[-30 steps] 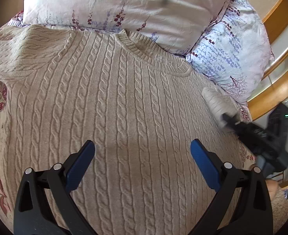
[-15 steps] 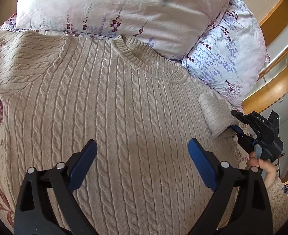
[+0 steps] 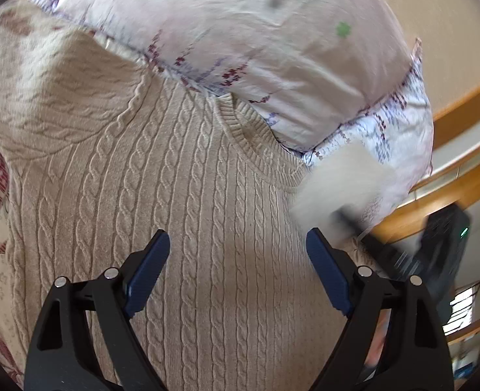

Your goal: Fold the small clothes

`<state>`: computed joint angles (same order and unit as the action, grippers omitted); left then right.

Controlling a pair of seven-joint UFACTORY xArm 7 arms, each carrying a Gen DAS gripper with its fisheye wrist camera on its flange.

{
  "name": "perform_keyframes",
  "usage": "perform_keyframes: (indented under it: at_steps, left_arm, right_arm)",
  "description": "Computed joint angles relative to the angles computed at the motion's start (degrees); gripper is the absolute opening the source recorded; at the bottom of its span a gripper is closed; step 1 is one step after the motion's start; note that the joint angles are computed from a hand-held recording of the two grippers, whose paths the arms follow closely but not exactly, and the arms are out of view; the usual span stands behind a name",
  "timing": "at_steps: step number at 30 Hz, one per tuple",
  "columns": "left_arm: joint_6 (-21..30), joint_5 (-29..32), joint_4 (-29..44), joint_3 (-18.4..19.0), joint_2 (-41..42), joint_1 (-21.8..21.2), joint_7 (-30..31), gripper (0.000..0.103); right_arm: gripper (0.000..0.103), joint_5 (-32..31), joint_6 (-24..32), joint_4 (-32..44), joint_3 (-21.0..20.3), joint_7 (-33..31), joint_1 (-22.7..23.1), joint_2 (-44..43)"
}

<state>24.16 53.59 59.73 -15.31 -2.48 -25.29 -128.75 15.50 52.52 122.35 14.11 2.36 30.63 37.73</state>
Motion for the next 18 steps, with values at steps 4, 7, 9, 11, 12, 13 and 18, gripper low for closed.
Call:
perform_keyframes:
  at_steps: [4, 7, 9, 11, 12, 13, 18]
  left_arm:
    - [-3.4, -0.8, -0.9, 0.9, 0.8, 0.9, 0.3, 0.085]
    - [-5.5, -1.4, -0.1, 1.7, 2.5, 1.1, 1.7, 0.084]
    - [-6.5, -3.8, 0.9, 2.5, 4.1, 0.9, 4.5, 0.077]
    - [-8.1, -6.8, 1.2, 3.4, 5.3, 0.6, 7.3, 0.066]
    - [-7.9, -8.9, 1.6, 3.7, 5.9, 0.3, 9.2, 0.062]
    - [-7.5, -10.9, 2.0, 4.0, 6.5, 0.1, 11.1, 0.054]
    - [-6.1, -20.3, 4.1, 5.3, 8.8, -0.5, 22.0, 0.015]
  right_arm:
    - [0.047, 4.8, 0.5, -9.0, 1.4, 1.1, -2.6, -4.2]
    - [0.047, 11.7, -3.8, -19.1, 1.8, 3.4, -7.0, -9.9]
    - [0.047, 18.3, -9.5, -28.4, 1.3, 6.3, -10.8, -15.3]
    - [0.047, 22.1, -14.3, -34.5, 0.5, 8.8, -12.6, -18.9]
    - [0.047, 23.6, -16.5, -37.1, 0.0, 10.0, -13.4, -20.2]
    - [0.047, 23.8, -18.0, -37.9, -0.7, 12.1, -13.7, -20.3]
    - [0.038, 31.2, -26.6, -40.8, -0.1, 14.5, -16.9, -19.4]
